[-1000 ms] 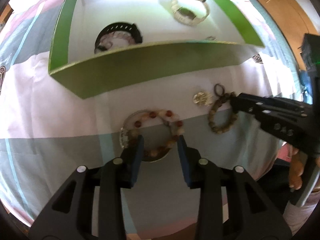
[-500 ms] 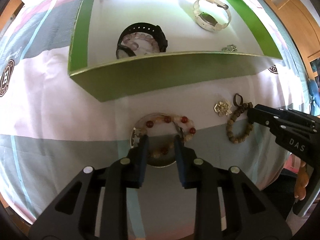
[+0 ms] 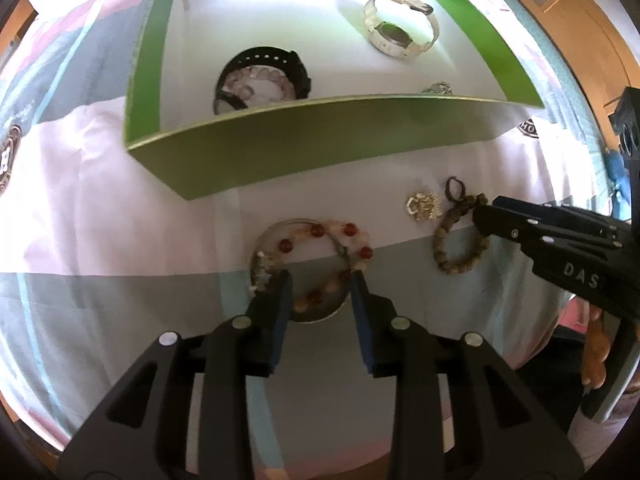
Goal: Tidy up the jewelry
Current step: 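Close the left tool on the red bead bracelet while the right tool grips the brown bracelet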
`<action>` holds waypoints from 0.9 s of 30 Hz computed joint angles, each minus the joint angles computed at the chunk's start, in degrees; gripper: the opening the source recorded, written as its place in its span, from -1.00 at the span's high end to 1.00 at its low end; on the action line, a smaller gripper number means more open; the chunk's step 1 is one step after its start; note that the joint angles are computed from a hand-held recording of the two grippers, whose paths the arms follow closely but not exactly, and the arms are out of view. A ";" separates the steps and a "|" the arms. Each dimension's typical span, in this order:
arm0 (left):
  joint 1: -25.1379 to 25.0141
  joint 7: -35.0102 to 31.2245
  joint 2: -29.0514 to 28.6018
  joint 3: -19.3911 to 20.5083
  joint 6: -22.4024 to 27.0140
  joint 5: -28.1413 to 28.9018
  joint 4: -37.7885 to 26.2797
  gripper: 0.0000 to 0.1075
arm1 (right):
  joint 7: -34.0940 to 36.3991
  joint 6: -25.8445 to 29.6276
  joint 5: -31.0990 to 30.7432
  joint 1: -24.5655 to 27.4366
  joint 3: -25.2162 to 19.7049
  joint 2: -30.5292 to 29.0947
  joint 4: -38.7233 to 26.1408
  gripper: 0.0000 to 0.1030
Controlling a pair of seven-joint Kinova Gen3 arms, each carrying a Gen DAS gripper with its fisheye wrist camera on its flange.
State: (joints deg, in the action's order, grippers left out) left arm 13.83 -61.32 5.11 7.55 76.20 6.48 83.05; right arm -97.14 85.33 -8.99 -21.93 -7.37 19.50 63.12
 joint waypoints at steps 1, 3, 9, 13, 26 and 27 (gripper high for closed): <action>-0.12 0.40 -0.22 -0.11 -0.99 0.69 0.25 0.43 | 0.38 -0.06 0.01 -0.13 -0.18 -0.23 -0.10 0.38; 0.12 1.39 -0.13 0.02 -1.96 0.39 -0.01 0.43 | 0.20 -0.22 1.48 -1.18 -0.13 -0.52 -0.33 0.38; 3.81 4.87 4.06 1.25 0.04 -4.94 -4.26 0.42 | -1.38 0.83 2.54 -1.95 0.23 0.92 -1.13 0.38; 8.16 6.60 6.94 1.66 1.75 -11.02 -6.92 0.41 | -1.64 0.53 3.21 -2.30 0.25 1.08 -0.56 0.38; 5.05 5.02 -0.22 0.31 -3.80 -6.58 -4.11 0.86 | -1.25 0.36 2.51 -1.53 0.20 0.84 -0.26 0.38; 4.34 4.41 -1.04 0.26 -4.24 -5.78 -3.69 0.86 | -1.26 0.35 2.52 -1.52 0.21 0.81 -0.24 0.38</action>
State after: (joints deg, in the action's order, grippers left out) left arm 18.16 -56.91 4.06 7.81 71.96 0.70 79.36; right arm -98.40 85.68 -6.48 -23.45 -7.16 20.30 62.88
